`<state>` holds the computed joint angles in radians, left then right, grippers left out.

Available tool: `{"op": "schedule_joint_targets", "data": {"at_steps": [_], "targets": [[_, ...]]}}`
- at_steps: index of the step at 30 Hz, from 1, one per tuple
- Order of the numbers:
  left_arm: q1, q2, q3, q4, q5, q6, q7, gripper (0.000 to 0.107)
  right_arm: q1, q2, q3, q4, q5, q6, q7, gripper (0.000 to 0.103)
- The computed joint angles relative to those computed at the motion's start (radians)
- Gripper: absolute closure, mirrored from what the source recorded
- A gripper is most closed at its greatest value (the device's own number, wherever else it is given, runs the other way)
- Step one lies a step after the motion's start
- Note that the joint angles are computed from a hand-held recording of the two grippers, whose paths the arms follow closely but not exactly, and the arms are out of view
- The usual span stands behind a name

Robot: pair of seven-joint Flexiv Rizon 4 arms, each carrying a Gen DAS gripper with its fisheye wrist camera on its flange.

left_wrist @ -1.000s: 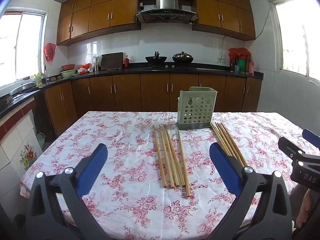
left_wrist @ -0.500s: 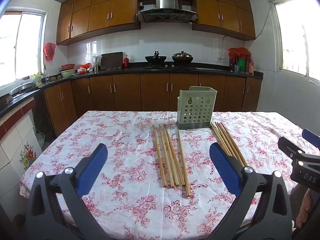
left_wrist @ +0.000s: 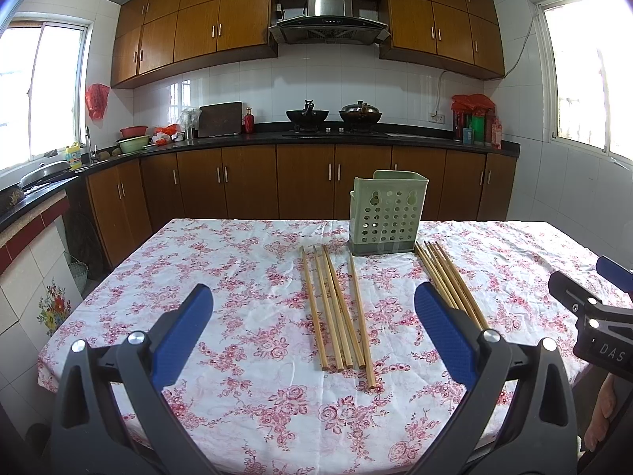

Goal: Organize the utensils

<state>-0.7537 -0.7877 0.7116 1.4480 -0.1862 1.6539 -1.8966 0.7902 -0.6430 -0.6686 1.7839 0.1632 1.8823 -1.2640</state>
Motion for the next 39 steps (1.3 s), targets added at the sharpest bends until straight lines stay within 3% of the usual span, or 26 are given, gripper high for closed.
{"op": "schedule_joint_targets", "data": {"at_steps": [39], "targets": [[0.01,0.004,-0.008,-0.003,0.019,-0.004,-0.012,0.008,-0.001,0.002,0.002,0.0,-0.007,-0.005,0.008,0.002]]}}
